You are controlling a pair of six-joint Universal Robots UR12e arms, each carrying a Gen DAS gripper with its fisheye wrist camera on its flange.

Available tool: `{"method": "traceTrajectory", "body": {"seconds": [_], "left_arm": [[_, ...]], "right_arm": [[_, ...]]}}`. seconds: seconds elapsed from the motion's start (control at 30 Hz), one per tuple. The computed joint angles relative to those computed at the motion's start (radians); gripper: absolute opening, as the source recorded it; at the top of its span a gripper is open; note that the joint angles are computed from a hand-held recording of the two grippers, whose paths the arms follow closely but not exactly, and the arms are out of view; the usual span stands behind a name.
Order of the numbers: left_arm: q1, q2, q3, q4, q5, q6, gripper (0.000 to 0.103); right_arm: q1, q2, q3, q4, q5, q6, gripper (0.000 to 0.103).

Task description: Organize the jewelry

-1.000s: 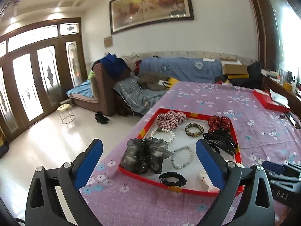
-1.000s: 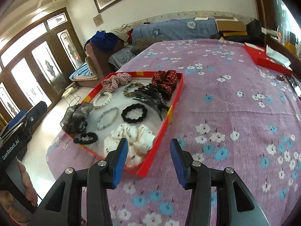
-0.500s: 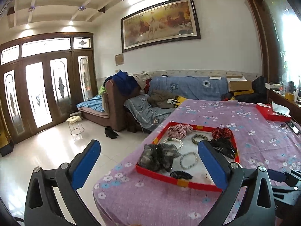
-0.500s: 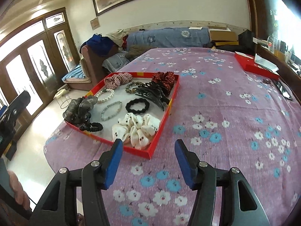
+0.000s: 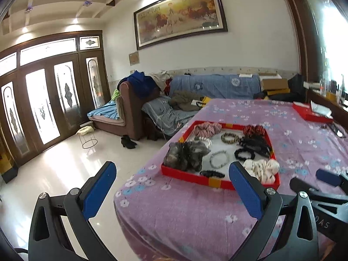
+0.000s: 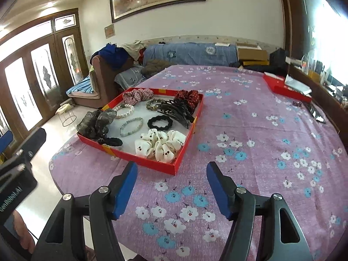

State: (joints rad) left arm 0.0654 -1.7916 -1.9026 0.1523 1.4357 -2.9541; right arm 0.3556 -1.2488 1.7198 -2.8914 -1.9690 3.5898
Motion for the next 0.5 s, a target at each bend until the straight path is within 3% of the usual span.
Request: {"method": "traceTrajectory", "body": {"seconds": [0.5], "left_arm": [[0.019, 0.025, -0.008, -0.140, -0.058, 0.004, 0.103]], "right_arm": [[0.021, -0.004, 0.002, -0.004, -0.063, 0.000, 0.076]]}}
